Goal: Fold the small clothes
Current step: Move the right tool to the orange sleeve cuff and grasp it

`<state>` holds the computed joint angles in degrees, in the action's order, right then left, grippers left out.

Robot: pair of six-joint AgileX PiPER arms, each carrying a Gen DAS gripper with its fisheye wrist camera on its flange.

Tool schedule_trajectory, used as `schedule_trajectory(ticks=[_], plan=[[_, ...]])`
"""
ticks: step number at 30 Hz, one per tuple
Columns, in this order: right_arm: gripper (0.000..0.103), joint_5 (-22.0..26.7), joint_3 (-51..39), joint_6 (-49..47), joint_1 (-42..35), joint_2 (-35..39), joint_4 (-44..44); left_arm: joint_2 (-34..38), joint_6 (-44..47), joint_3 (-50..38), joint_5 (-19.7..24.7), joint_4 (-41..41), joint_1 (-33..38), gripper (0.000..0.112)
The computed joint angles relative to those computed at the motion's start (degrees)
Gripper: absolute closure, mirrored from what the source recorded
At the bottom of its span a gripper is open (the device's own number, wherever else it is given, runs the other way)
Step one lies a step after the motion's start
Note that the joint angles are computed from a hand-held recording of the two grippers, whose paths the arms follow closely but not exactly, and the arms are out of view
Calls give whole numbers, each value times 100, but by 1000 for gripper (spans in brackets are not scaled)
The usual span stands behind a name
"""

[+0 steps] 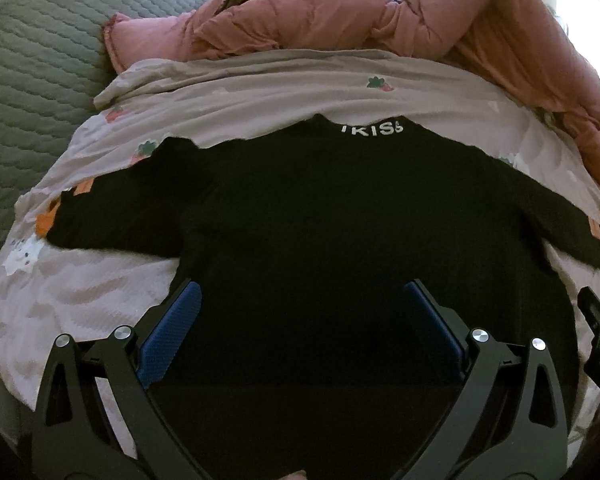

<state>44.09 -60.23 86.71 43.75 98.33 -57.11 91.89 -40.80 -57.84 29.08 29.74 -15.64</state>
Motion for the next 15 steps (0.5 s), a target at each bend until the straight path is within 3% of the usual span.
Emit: schedule_trajectory(ticks=[15], plan=[[4,-254,-399,-417,-1199,458,129,1277,658,-1469,296,-547,-97,18]])
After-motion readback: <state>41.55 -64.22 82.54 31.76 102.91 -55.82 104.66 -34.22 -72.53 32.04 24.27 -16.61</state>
